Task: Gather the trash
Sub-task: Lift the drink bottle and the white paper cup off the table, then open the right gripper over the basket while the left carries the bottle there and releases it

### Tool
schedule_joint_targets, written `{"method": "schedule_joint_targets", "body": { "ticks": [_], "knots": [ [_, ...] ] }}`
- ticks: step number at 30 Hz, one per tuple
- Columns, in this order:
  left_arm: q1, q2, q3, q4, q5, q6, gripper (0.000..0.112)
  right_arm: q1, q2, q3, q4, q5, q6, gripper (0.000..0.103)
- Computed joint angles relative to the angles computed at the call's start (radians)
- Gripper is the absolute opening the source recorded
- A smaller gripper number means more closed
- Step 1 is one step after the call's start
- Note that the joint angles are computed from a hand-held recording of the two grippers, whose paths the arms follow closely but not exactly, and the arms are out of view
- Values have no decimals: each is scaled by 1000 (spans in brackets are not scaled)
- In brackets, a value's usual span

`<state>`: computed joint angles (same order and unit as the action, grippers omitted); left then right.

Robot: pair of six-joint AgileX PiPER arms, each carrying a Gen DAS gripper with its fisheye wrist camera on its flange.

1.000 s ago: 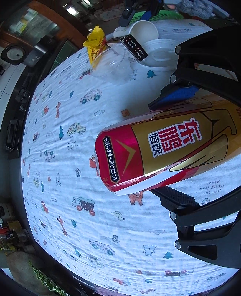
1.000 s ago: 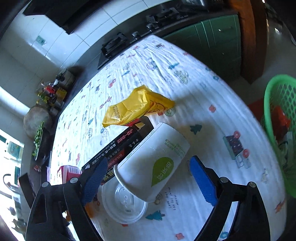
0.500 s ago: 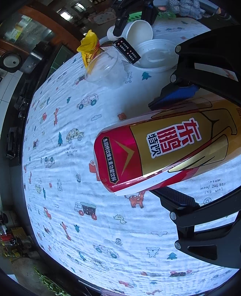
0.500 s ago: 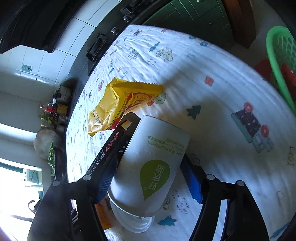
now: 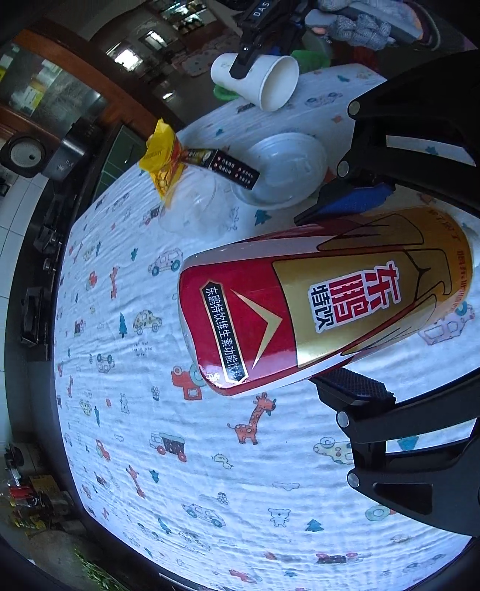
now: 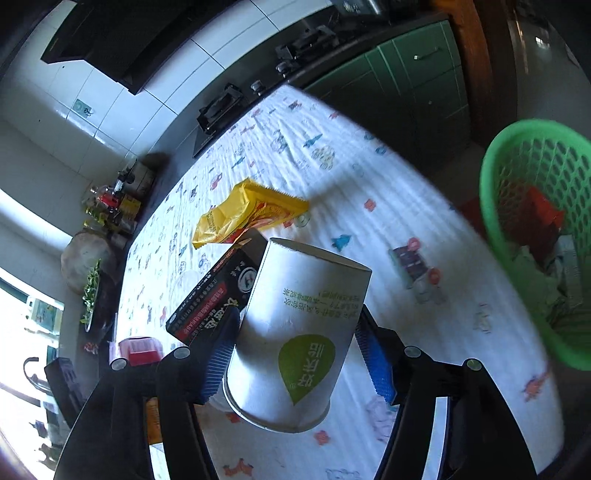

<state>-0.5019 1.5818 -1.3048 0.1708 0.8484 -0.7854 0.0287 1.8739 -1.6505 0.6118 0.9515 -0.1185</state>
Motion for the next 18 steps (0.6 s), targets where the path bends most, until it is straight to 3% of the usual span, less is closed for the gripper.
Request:
{"method": "schedule_joint_targets", "body": {
  "ticks": [10, 18],
  "knots": [
    [-100, -23, -47, -8, -4, -11, 68, -185, -133, 136, -19, -48, -143, 61],
    [-158, 57, -210, -75, -3, 59, 68, -352, -100, 141, -125, -107, -163, 61]
  ]
}}
